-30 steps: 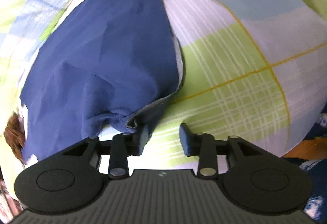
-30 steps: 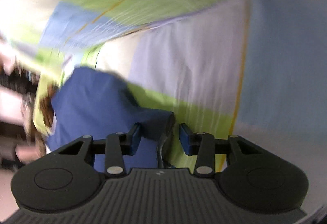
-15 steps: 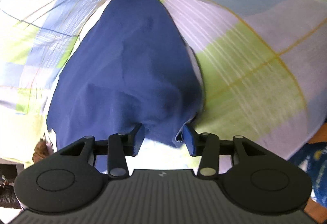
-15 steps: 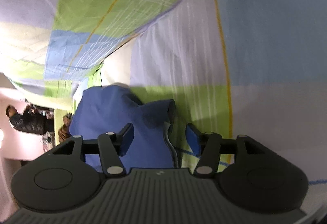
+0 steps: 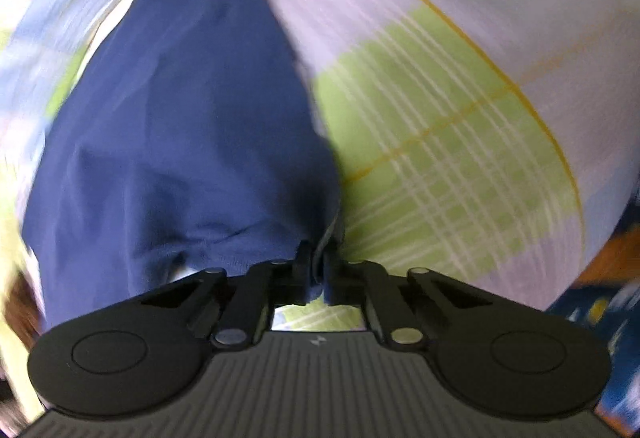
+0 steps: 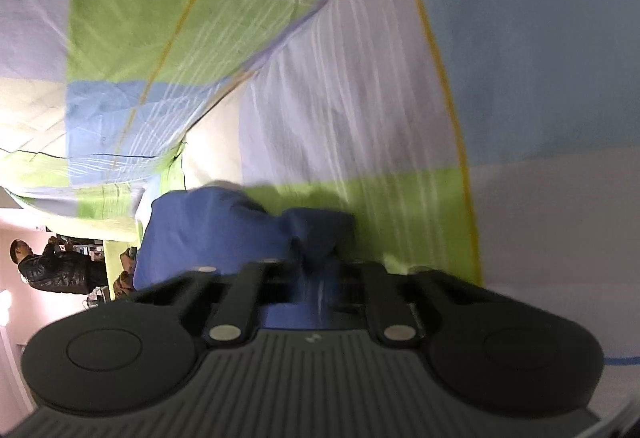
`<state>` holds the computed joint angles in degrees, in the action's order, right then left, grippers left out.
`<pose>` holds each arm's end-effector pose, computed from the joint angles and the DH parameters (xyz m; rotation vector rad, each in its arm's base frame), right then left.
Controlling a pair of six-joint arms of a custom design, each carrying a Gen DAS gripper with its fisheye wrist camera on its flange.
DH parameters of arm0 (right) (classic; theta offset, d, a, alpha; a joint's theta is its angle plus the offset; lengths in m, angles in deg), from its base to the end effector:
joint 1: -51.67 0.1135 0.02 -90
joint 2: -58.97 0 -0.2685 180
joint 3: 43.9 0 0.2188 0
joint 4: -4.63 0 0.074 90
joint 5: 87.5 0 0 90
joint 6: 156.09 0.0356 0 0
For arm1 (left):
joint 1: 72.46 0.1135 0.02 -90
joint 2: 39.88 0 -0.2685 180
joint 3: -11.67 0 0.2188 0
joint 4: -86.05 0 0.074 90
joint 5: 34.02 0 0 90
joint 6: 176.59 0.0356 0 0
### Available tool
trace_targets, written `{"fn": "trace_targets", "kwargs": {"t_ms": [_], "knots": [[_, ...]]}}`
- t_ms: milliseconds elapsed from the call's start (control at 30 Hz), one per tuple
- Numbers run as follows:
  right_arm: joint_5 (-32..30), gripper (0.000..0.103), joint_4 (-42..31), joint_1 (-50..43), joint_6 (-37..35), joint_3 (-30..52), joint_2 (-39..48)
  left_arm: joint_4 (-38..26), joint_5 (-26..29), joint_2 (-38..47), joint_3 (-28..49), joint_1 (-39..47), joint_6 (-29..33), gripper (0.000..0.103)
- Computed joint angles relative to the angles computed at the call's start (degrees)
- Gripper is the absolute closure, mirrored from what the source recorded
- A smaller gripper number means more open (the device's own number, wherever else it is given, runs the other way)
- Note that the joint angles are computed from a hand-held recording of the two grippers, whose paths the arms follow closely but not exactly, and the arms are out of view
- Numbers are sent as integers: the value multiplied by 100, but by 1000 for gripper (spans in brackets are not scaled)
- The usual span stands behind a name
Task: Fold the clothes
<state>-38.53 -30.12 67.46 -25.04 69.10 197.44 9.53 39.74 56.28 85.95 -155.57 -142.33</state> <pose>0.4446 0.1500 0.1099 0.3350 2.7489 1.2556 0.0382 -0.2331 0.1919 0.7175 2.8180 0.3457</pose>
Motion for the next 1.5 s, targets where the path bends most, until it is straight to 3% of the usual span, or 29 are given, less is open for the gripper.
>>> {"fn": "trace_targets", "kwargs": {"t_ms": [100, 167, 300, 367, 467, 500, 533, 600, 633, 700, 800, 1000, 1133, 1167, 1200, 1233, 1333, 1400, 1433, 1500], "knots": [[238, 96, -123, 39, -762, -44, -406, -39, 133, -837, 44, 93, -206, 103], [297, 96, -369, 94, -1608, 46, -844, -141, 73, -1157, 475, 81, -219, 103], [500, 97, -1285, 257, -2947, 732, -1382, -360, -114, -1092, 1231, 165, -373, 103], [1128, 97, -2305, 403, -3762, 1567, -1407, -280, 230, -689, 1264, 252, -384, 103], [2300, 96, -2917, 426, -4212, 1859, -1029, 425, 1353, 255, 911, 290, 35, 102], [2824, 85, -3130, 409, -4299, 1987, -758, 587, 1666, 568, 926, 245, 179, 100], [3120, 83, -3303, 340, -4278, 2067, -539, 538, 1702, 821, 1120, 90, 314, 98], [2967, 83, -3612, 23, -4016, 2110, -275, 369, 1542, 1079, 1523, -228, 326, 97], [2761, 83, -3660, -185, -3901, 2008, -226, 352, 1460, 963, 1515, -241, 76, 89], [2294, 76, -3335, -529, -3828, 1453, -465, -37, 1012, 719, 1633, -223, -519, 88], [1772, 75, -2889, -715, -3961, 1005, -715, -761, 150, 557, 1866, 25, -805, 87], [606, 75, -2266, -448, -3883, 1271, -457, -682, -838, 813, 1634, 866, -828, 76], [346, 88, -2217, -111, -3946, 1997, 241, 131, -298, 1110, 1112, 647, -1535, 79], [624, 88, -2467, -34, -4020, 2287, 476, 21, -267, 1228, 1267, 325, -1932, 80], [901, 100, -2743, 44, -4082, 2626, 734, -225, -267, 1255, 1474, 42, -2243, 82], [1100, 103, -2844, 54, -4073, 2700, 841, -479, -240, 1332, 1741, -252, -2542, 82], [1351, 103, -2719, -259, -3836, 1985, 547, -953, 79, 1416, 2363, -748, -2721, 80], [1512, 103, -2703, -417, -3812, 1443, 132, -1260, 222, 1259, 2514, -891, -2790, 70], [1578, 93, -2688, -474, -3891, 1074, -193, -1385, 251, 1117, 2441, -907, -2905, 68], [1422, 88, -2576, -442, -4233, 345, -806, -1862, 268, 673, 2166, -948, -3353, 68]]}}
